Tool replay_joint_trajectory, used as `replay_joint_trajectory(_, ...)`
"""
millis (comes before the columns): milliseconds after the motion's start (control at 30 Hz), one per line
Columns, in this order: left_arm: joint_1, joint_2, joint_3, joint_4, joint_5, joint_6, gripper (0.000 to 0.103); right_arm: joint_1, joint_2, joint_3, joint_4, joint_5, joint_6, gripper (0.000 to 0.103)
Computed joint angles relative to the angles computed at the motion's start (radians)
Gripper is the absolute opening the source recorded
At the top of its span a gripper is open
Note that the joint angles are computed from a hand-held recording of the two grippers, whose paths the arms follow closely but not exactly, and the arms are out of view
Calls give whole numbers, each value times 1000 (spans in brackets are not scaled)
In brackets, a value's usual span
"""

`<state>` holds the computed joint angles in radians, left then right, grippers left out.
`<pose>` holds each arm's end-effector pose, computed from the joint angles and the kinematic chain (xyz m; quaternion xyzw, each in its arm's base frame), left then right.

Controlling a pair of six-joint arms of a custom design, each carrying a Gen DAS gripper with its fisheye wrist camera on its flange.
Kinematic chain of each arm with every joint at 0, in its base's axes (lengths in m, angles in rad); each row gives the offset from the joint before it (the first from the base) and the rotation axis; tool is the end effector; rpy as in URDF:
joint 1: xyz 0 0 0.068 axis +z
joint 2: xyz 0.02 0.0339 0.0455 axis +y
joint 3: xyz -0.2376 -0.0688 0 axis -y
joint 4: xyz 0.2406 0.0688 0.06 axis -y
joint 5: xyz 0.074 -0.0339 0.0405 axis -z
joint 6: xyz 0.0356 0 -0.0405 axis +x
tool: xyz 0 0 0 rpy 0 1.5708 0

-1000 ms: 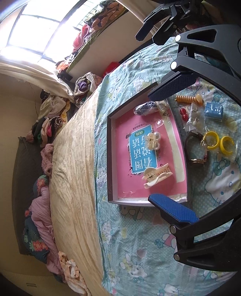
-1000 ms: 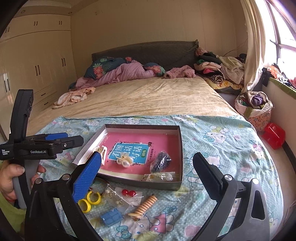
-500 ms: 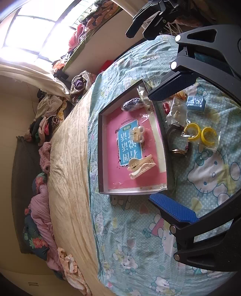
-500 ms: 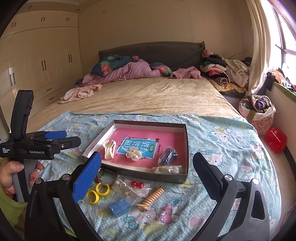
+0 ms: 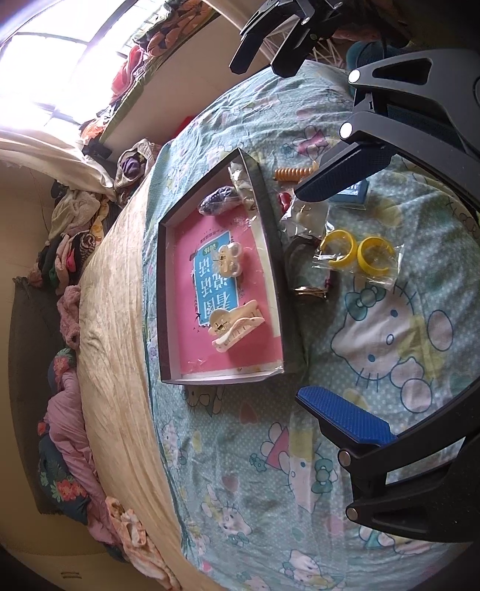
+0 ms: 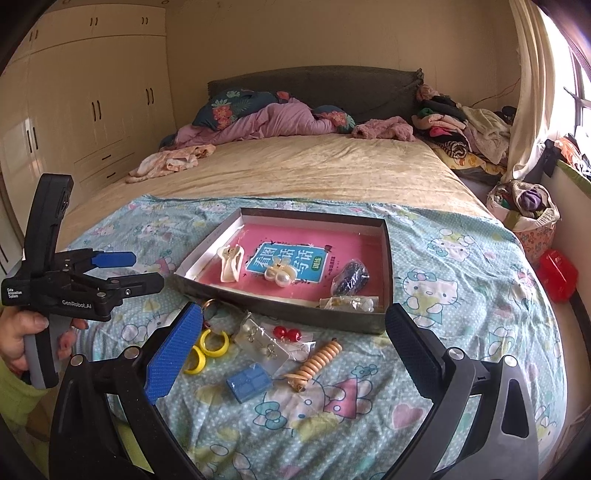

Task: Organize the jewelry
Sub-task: 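Withdraw both tools from the tray back over the remaining jewelry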

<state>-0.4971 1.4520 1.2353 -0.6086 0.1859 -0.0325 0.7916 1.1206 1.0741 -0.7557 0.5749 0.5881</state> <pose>0.2725 -0.1554 0.2762 0.2464 0.8946 -0.1783 0.3273 0.1768 0.1514 0.3015 0.0154 0.8952 0.0261 0.4446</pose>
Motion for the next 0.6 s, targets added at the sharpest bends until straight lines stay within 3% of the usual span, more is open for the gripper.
replay_joint_trajectory(600,6,-30,-119,-29,61,69,94,0,98,-45,-1,-108,-6,99)
